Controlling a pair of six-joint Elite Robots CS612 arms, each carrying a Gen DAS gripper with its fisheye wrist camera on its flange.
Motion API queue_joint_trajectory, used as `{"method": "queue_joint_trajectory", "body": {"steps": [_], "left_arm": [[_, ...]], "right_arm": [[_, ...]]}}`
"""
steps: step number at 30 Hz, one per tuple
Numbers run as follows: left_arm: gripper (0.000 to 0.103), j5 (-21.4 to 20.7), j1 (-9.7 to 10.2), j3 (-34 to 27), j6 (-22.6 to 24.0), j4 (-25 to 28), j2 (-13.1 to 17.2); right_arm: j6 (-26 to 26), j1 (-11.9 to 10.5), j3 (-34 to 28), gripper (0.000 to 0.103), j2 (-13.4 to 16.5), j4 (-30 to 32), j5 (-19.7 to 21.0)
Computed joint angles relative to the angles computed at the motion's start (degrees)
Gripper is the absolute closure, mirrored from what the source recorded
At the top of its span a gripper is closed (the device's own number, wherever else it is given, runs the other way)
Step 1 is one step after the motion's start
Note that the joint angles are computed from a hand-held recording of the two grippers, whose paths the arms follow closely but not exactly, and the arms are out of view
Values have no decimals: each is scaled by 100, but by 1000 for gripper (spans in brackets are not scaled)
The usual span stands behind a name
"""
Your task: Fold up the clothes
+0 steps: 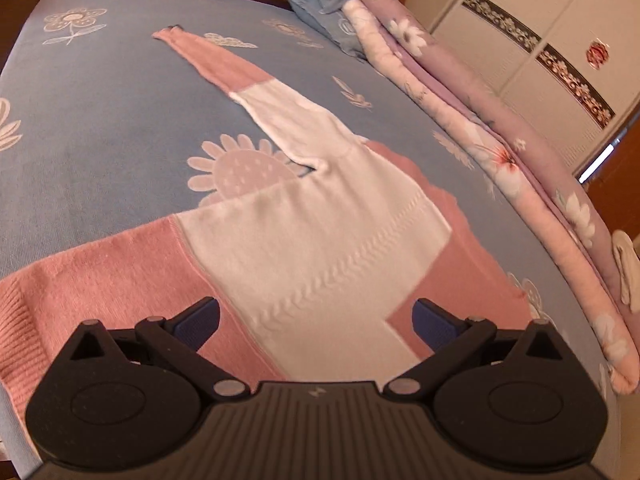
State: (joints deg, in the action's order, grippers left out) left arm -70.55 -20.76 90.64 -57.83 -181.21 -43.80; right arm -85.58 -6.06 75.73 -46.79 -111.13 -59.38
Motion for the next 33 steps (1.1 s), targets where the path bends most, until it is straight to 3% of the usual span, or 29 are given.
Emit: {"method": "queue_joint_trajectory", "body": {"steps": [4,5,8,11,16,19,23,26,33], "left_arm": [[2,123,93,85,-415,162,62],[2,132,91,153,-309,-9,63],[2,95,91,193,-277,255,-65],[2,-74,138,73,-60,-111,-28],[1,-436,264,-677,468,-527,405],[1,-778,376,-1130,362,-486,735],[1,-860,425,-1234,43,-745,929],[1,-1016,485,-1058,-91,-1119,903],[1,-707,516,-380,-65,-946,484]], "right_arm": [[166,20,-119,46,73,-30,-3],[224,22,-172,46,103,-13,15],[364,17,-344,46,206,5,173],[502,13,-522,46,313,43,396],[922,62,-652,46,456,-293,538],[1100,63,-773,45,544,-257,725],[1435,16,-1051,26,709,80,1116],[1659,11,-1048,22,751,-265,1144],[2191,3,-1209,22,894,-548,1022]]}}
